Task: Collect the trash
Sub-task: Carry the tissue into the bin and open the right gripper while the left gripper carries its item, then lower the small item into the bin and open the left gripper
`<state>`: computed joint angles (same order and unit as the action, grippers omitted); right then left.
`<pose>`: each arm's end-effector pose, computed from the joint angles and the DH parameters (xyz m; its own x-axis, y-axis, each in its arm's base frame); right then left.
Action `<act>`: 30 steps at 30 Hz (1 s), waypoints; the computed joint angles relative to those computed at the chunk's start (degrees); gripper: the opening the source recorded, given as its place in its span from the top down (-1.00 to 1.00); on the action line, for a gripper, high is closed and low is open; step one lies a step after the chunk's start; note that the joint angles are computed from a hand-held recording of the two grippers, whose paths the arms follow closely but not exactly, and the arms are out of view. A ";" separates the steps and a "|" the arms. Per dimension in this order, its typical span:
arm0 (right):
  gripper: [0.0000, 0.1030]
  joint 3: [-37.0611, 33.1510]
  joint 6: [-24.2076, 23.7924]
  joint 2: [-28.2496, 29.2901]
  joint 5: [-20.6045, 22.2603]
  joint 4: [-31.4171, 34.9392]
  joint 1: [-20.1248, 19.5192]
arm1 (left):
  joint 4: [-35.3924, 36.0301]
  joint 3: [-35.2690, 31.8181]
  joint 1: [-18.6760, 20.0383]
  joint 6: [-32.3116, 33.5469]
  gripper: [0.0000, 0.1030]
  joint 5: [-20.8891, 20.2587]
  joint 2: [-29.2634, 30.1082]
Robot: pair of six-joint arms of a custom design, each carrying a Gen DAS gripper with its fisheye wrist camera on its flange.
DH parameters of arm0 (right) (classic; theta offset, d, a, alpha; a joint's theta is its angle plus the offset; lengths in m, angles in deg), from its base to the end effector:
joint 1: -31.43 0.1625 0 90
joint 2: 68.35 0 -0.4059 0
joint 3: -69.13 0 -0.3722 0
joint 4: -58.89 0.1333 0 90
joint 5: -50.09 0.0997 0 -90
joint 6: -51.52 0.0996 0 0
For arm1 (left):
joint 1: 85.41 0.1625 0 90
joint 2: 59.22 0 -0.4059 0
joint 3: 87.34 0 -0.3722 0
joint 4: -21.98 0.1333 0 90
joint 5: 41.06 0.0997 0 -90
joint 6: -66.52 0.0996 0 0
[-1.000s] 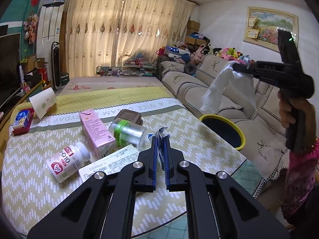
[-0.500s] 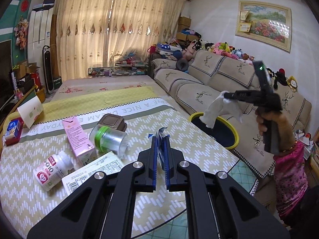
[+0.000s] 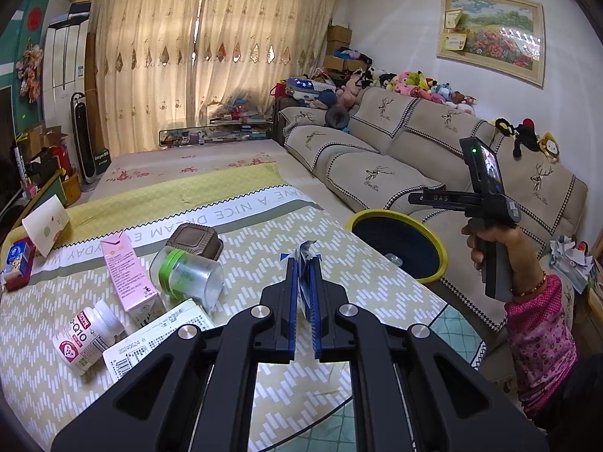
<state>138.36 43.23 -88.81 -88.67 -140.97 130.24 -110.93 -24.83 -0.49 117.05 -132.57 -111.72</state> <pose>0.1697 -0.7137 0.0800 -0.7337 0.4749 0.4859 -0.1817 0.5520 -0.8138 0.0636 -0.7600 0.3904 -0.5748 0.7109 -0.4052 0.8149 0.4523 -0.3624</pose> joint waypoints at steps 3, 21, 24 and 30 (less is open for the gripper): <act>-0.33 2.16 -1.08 -0.51 -0.15 -3.13 0.60 | 0.20 0.09 -0.28 0.56 0.87 -0.18 -0.08; -0.37 25.31 2.65 -5.61 -0.05 -25.65 1.03 | 3.37 3.40 -5.97 1.83 0.87 0.22 2.34; -0.39 28.73 4.18 -6.27 0.52 -28.84 0.54 | 5.96 2.07 -7.51 1.00 0.87 0.64 4.32; -0.39 34.55 9.68 -7.56 1.07 -31.95 -1.49 | 9.02 -1.49 -10.57 -0.82 0.87 2.90 10.04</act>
<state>172.92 52.91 -96.37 -87.60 -172.92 128.74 -101.91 -26.33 -11.06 116.23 -129.67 -101.68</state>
